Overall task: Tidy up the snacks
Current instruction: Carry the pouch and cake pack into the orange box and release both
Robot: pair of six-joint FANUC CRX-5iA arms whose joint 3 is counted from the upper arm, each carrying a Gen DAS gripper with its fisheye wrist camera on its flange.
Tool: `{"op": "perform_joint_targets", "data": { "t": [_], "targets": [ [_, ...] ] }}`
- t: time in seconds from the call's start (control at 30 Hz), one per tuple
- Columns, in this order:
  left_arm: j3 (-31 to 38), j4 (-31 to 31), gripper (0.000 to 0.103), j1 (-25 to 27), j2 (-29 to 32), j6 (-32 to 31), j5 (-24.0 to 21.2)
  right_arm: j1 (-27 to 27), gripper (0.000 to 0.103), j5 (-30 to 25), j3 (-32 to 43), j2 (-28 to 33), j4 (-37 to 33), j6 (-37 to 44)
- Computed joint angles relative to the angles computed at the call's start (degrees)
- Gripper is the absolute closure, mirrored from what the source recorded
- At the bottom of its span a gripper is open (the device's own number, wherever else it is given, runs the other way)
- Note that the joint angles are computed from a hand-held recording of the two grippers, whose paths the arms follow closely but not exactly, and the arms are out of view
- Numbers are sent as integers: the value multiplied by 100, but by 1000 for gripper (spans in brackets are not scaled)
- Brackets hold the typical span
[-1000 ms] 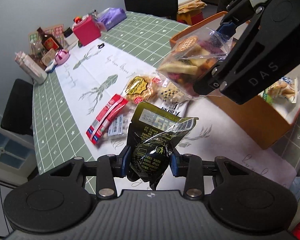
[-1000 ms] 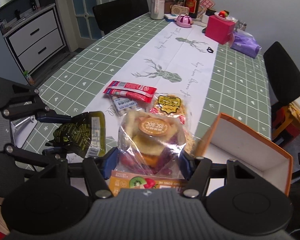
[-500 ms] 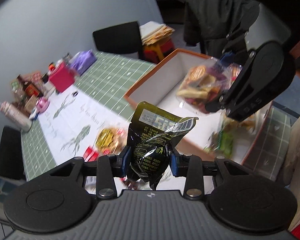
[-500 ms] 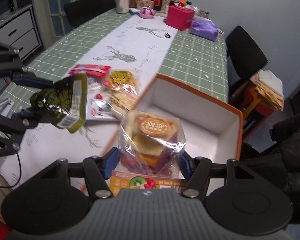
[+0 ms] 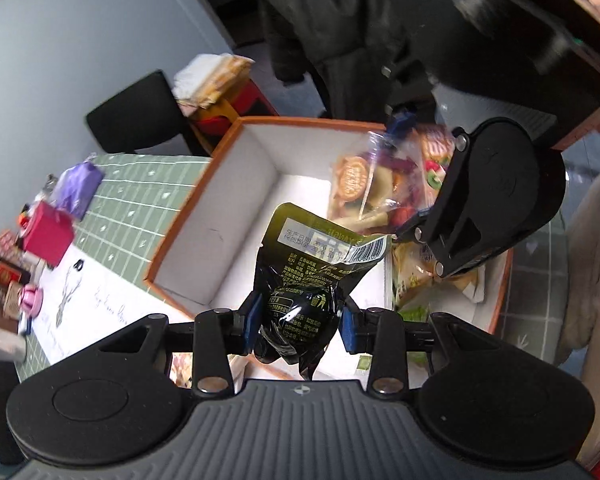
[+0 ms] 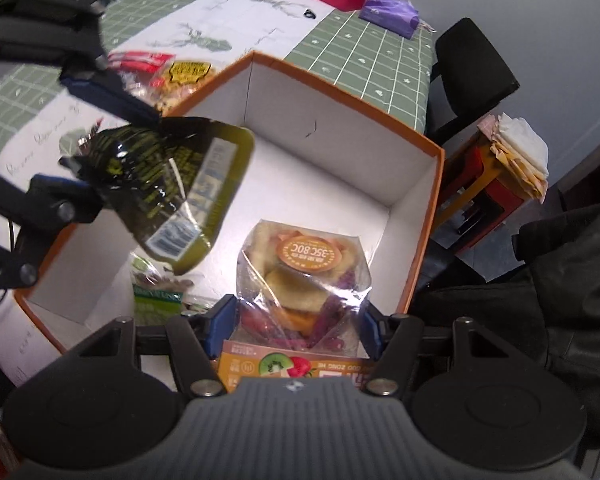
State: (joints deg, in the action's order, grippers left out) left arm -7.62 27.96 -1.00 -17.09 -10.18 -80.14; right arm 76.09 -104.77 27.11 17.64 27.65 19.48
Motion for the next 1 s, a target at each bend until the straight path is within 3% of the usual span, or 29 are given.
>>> {"op": "perform_joint_targets", "data": {
  "t": [0.2, 0.5, 0.83, 1.0],
  "targets": [
    [21, -566, 59, -444, 223, 128, 278, -189, 41, 341, -249, -80, -242, 337],
    [232, -854, 59, -543, 650, 110, 54, -461, 41, 1021, -849, -452, -491, 472],
    [406, -1084, 61, -664, 943, 286, 5, -607, 39, 1257, -951, -447, -563, 890],
    [420, -1016, 57, -613, 936, 299, -35, -582, 37, 1168, -855, -404, -568, 908]
  ]
}}
